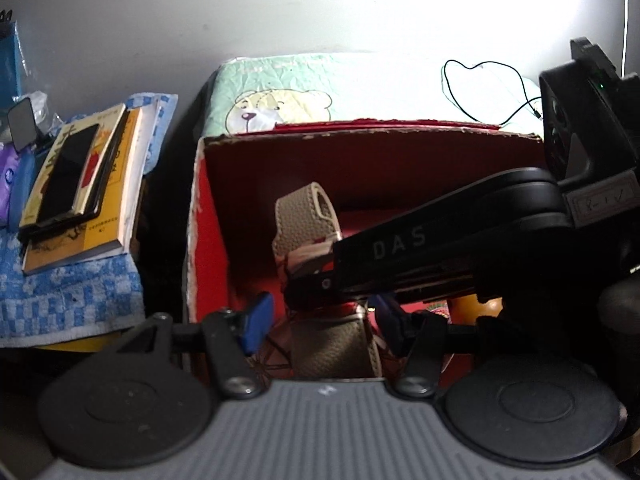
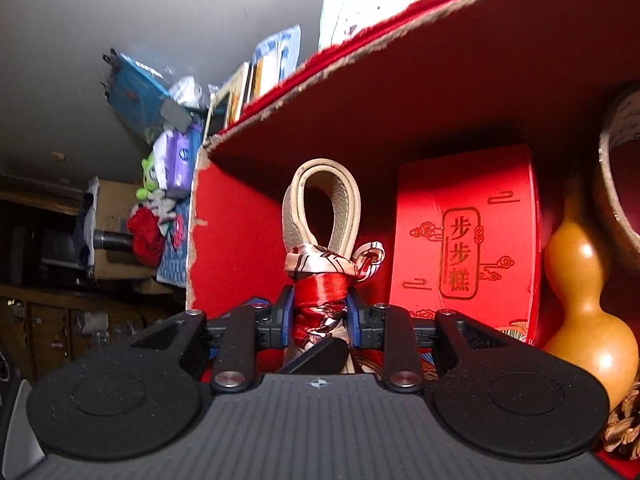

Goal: Organize objects
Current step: 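Lower the strap into the box beside the gift box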

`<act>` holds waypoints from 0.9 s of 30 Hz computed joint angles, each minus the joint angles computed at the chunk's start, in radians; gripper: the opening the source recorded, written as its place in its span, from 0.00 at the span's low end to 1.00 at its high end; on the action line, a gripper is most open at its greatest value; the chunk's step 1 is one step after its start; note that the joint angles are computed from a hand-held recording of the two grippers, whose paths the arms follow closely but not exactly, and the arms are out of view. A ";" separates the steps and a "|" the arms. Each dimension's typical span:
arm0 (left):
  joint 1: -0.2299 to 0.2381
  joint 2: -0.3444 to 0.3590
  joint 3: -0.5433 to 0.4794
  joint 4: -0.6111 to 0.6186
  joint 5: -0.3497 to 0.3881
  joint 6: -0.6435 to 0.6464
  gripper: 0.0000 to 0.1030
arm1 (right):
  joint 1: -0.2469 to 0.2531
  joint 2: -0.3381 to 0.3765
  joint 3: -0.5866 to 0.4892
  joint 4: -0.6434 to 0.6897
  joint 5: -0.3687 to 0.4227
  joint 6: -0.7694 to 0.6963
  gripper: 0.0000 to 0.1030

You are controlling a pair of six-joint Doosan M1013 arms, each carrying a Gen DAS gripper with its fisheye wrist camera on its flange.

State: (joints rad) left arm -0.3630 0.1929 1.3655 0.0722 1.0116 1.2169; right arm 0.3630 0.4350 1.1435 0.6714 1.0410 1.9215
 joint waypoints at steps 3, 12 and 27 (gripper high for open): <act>-0.006 0.005 -0.006 0.029 0.013 -0.013 0.55 | 0.001 -0.001 -0.001 -0.029 0.008 0.037 0.29; -0.021 0.015 -0.016 0.084 0.027 -0.050 0.55 | -0.013 -0.013 0.034 0.031 -0.025 0.030 0.34; -0.037 0.027 -0.030 0.132 0.056 -0.099 0.58 | 0.006 -0.021 0.030 -0.069 -0.072 0.083 0.34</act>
State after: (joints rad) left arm -0.3999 0.2197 1.3351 0.2037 1.0678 1.1175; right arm 0.3693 0.4138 1.1735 0.6020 0.9692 2.0046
